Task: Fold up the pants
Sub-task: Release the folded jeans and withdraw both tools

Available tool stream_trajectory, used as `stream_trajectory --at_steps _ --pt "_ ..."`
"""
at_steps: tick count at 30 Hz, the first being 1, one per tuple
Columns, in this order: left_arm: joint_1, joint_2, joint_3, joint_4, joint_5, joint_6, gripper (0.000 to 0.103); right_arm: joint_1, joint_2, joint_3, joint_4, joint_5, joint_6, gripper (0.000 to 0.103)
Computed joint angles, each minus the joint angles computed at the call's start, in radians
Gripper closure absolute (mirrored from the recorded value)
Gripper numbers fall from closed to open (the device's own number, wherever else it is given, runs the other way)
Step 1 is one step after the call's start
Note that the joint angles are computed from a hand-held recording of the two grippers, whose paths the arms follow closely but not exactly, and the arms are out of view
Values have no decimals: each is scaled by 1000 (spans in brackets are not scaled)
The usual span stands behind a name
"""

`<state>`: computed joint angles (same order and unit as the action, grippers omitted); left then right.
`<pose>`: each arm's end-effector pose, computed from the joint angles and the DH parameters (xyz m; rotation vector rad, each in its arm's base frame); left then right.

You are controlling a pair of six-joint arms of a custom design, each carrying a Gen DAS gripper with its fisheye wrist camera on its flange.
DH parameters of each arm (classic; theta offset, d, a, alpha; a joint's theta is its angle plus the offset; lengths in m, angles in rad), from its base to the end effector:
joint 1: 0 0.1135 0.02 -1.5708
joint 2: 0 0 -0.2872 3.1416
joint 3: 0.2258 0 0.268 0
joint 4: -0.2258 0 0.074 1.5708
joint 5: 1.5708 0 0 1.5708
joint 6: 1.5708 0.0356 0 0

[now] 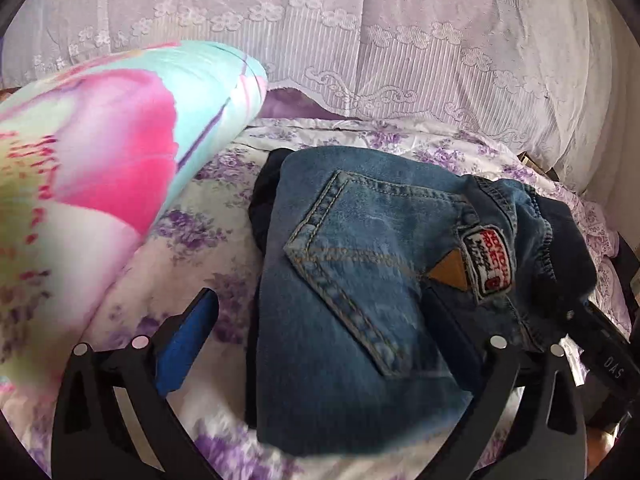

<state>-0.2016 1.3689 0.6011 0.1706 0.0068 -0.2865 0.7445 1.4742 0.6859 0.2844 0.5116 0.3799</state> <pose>0.2769 -0.0568 0.1950 -0.0887 2.1804 -0.2863 0.2405 0.1979 0.2057 -0.0584 2.0094 0.1858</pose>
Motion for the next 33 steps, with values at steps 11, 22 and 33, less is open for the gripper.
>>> stream_trajectory --at_steps 11,22,33 --pt "-756 -542 -186 -567 -849 -245 5 632 -184 -19 -714 747 574 4" --pt "-800 -565 -189 -655 -828 -331 5 610 -166 -14 -710 636 566 4" --pt "-710 -477 -181 -513 -772 -211 5 524 -149 -12 -686 501 550 4"
